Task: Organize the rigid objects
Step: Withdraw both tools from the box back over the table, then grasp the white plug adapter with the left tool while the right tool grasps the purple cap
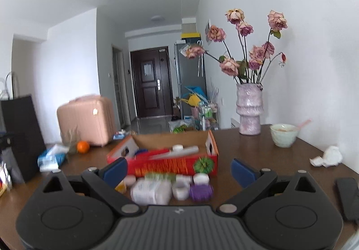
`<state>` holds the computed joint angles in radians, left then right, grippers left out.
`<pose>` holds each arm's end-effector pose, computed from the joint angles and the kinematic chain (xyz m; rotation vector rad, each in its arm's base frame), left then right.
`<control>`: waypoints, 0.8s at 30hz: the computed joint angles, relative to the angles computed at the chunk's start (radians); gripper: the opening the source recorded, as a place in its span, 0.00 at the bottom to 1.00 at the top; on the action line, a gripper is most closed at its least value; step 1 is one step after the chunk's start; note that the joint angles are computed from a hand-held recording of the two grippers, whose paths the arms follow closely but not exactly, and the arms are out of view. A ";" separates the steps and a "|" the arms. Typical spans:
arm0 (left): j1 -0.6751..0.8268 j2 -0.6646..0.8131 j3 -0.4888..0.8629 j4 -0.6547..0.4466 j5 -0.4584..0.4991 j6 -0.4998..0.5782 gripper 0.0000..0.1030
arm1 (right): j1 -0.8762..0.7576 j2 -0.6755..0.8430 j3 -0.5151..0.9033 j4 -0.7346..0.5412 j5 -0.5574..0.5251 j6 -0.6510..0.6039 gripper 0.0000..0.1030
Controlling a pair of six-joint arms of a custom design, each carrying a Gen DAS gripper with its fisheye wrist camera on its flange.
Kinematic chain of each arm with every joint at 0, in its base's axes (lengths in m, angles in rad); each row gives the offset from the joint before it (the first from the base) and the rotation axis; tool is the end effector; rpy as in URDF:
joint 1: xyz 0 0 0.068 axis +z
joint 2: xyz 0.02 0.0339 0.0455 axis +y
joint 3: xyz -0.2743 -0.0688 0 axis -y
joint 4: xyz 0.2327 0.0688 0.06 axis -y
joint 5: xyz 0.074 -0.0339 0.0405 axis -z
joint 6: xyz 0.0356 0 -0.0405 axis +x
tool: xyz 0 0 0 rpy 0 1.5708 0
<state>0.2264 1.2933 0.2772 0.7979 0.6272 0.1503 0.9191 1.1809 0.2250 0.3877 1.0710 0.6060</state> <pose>0.2179 0.0288 0.1888 0.3772 1.7146 -0.2859 0.1314 0.1208 0.1627 0.2880 1.8098 -0.0880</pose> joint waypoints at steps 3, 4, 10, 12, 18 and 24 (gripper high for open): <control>0.116 -0.049 -0.074 -0.037 0.107 0.062 1.00 | 0.215 0.001 0.039 -0.374 0.107 0.360 0.97; 0.156 -0.073 -0.089 -0.080 0.138 0.090 1.00 | 0.280 0.021 0.063 -0.500 0.123 0.485 0.97; 0.384 -0.082 -0.137 -0.246 0.333 0.267 1.00 | 0.583 0.341 0.241 -1.107 0.073 1.131 0.97; 0.392 -0.052 -0.134 -0.272 0.334 0.297 1.00 | 0.654 0.437 0.287 -1.226 0.026 1.299 0.97; 0.232 0.045 -0.129 -0.192 0.192 0.275 1.00 | 0.652 0.414 0.237 -1.107 0.001 1.321 0.97; 0.024 0.218 -0.100 0.016 0.025 0.190 1.00 | 0.448 0.290 0.106 -0.742 0.002 0.957 0.97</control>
